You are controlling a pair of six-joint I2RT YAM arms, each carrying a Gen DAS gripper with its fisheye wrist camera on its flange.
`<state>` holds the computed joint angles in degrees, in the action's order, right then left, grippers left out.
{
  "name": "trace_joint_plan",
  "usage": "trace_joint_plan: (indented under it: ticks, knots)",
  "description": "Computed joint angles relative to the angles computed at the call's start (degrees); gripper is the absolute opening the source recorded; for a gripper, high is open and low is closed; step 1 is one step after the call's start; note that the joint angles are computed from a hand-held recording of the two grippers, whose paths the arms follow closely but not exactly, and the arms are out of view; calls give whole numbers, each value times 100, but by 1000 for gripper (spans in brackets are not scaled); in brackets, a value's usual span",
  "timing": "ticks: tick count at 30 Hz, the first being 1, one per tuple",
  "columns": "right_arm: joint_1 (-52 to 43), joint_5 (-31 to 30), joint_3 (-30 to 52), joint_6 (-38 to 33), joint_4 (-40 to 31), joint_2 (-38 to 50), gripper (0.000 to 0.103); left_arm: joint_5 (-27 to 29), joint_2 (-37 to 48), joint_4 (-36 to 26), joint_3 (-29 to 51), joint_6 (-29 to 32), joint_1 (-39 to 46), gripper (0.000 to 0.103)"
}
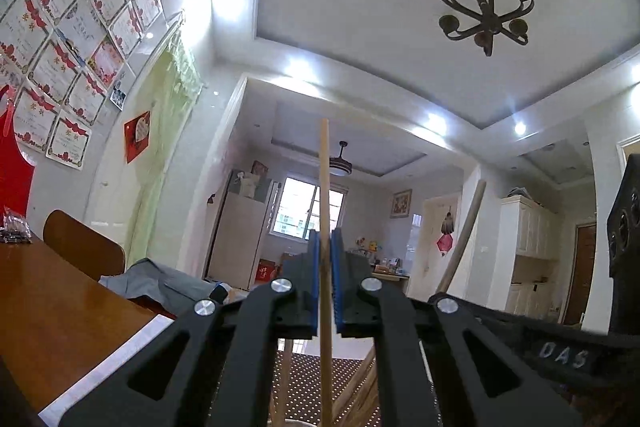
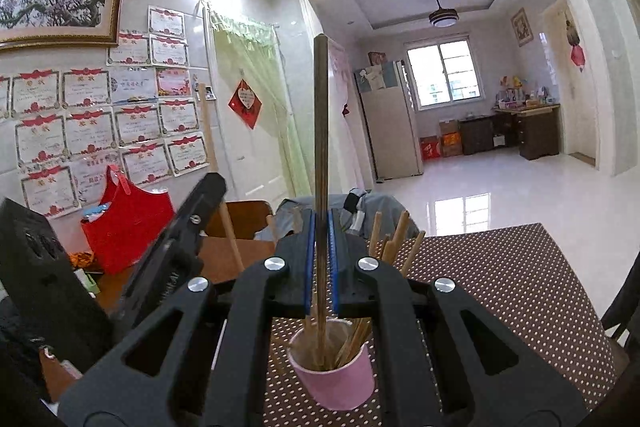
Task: Organize utensils
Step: 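Lift both held chopsticks upright and lower them into the pink cup, then open both grippers to release the chopsticks into the cup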
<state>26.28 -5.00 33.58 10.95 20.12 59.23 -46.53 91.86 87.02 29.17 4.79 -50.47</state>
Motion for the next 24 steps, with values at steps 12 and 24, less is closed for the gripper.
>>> trace_joint_plan:
  ticks: [12,24]
  knots:
    - [-152,-273,409,-105,-319,1000,7,72,206,-248,160,-178,106,6]
    - [-223,-295,702,89,-841,1204,10,-37,420,-166,181,-226,99,6]
